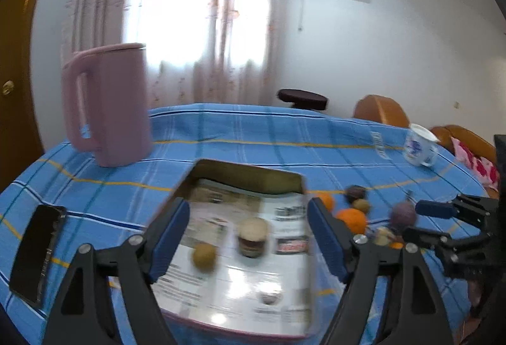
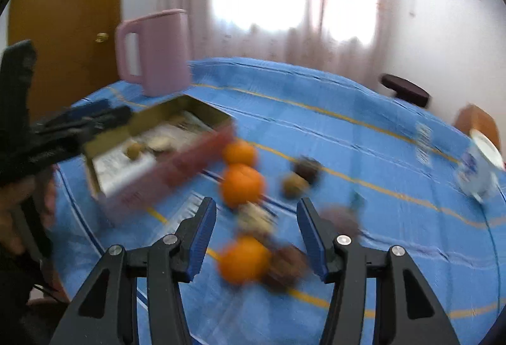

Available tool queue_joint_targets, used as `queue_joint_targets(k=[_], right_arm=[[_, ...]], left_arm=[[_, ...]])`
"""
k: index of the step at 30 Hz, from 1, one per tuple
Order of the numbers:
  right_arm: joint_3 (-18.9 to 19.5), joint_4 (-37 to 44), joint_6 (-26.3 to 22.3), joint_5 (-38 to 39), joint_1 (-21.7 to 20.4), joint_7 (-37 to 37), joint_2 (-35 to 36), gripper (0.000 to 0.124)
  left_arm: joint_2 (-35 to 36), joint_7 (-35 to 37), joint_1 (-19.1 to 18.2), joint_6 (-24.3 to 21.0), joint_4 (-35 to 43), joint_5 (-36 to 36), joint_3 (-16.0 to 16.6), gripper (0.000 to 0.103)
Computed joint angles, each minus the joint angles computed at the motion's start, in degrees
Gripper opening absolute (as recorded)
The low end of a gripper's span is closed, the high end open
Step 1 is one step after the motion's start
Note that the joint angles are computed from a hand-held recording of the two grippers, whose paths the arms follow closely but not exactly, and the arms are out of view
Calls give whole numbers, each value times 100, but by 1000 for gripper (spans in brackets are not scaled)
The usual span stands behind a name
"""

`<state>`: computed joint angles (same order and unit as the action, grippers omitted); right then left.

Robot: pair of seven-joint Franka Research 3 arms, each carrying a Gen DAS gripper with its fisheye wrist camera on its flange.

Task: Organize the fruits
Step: 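Grasp the dark passion fruit with the right tool while the left tool grasps an orange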

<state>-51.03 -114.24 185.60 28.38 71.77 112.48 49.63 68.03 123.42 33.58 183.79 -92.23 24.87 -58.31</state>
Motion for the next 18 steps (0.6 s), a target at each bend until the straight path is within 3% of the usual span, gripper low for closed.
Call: queue_joint_targets(k=[4, 9, 11, 15, 18], right_arm=[[50, -302, 38, 58, 1, -2, -112, 55], [689, -205, 139, 49, -595, -330, -388, 55], [678, -180, 131, 90, -575, -335, -341, 55], [1367, -213, 398, 101, -1253, -543, -706, 55], [1572, -290, 489, 273, -1410, -705, -812, 52]], left_arm=[[-66, 81, 124, 13, -421, 141, -133, 80], [-248, 47, 91, 28, -750, 250, -70, 80], [-303, 22, 61, 27, -818, 258, -27, 80], [-351, 23, 0, 0, -882, 281, 20, 80], [-377, 54, -37, -34, -915, 279, 56, 80]])
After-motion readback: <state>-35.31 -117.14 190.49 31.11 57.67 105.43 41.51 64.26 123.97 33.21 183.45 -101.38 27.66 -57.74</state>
